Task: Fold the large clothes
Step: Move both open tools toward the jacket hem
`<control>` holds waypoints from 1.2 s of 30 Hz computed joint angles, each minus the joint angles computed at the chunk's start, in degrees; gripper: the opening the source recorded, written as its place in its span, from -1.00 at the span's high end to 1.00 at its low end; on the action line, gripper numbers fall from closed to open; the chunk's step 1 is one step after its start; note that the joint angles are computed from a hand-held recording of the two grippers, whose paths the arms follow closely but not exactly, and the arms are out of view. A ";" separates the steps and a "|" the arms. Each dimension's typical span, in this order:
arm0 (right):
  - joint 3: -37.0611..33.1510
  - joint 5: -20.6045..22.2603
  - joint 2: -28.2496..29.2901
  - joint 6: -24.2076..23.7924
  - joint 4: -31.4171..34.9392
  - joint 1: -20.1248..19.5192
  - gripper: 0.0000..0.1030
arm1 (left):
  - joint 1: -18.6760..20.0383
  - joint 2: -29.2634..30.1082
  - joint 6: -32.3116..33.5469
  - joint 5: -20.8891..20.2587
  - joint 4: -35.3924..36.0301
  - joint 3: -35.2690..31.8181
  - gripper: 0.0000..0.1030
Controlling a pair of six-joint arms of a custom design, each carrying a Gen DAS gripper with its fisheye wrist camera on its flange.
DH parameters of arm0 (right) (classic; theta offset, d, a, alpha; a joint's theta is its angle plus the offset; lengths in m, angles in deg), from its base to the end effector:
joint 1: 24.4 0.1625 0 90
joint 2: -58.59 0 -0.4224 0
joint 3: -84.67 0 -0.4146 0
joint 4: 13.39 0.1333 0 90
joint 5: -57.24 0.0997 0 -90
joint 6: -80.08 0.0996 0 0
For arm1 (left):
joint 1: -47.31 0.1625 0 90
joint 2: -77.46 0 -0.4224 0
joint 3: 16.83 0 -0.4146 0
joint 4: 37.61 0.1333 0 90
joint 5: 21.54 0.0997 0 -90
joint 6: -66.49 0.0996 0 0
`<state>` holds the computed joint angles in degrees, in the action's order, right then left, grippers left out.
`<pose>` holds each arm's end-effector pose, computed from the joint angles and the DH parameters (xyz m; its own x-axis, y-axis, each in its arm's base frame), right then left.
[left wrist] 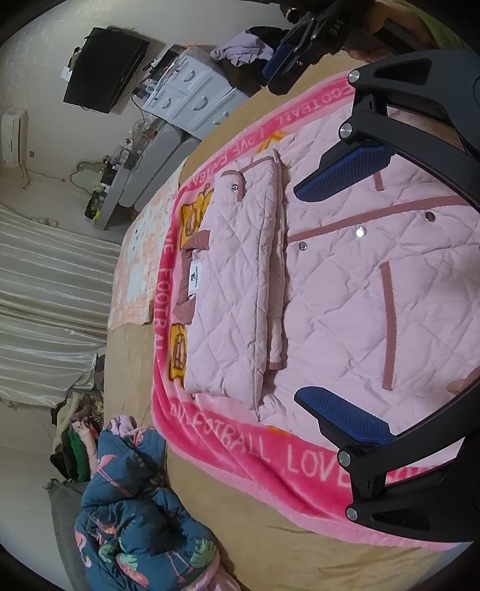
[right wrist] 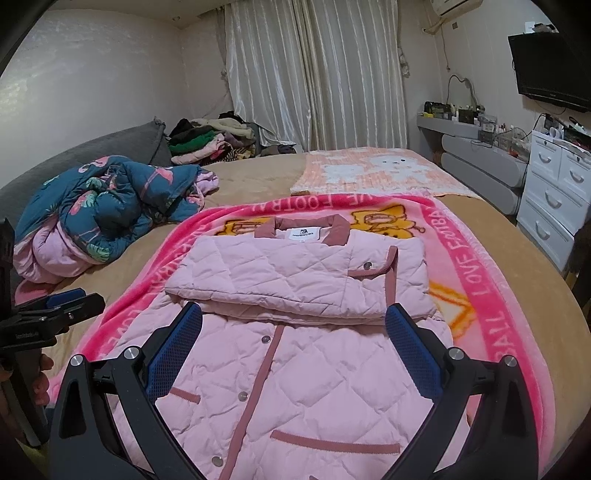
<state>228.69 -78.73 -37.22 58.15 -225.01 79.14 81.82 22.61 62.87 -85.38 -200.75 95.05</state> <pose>0.1368 -0.3048 0.3494 -0.7515 0.3668 0.5484 -0.3746 0.4469 -0.8124 -0.3853 -0.4800 0.1018 -0.6581 0.6346 -0.4052 0.7516 0.5855 -0.3037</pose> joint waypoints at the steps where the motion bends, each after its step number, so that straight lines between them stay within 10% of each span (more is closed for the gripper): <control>1: 0.29 0.01 -0.11 0.00 -0.27 0.13 -0.92 | -0.09 -0.20 -0.02 0.14 -0.18 0.39 -0.82; 36: 13.59 0.33 -6.02 2.58 -3.31 -4.00 -0.92 | -1.14 -3.95 1.10 6.31 -5.56 14.06 -0.82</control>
<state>242.28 -78.40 -43.24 60.72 -228.32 75.14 80.68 18.66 63.97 -79.07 -206.30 109.11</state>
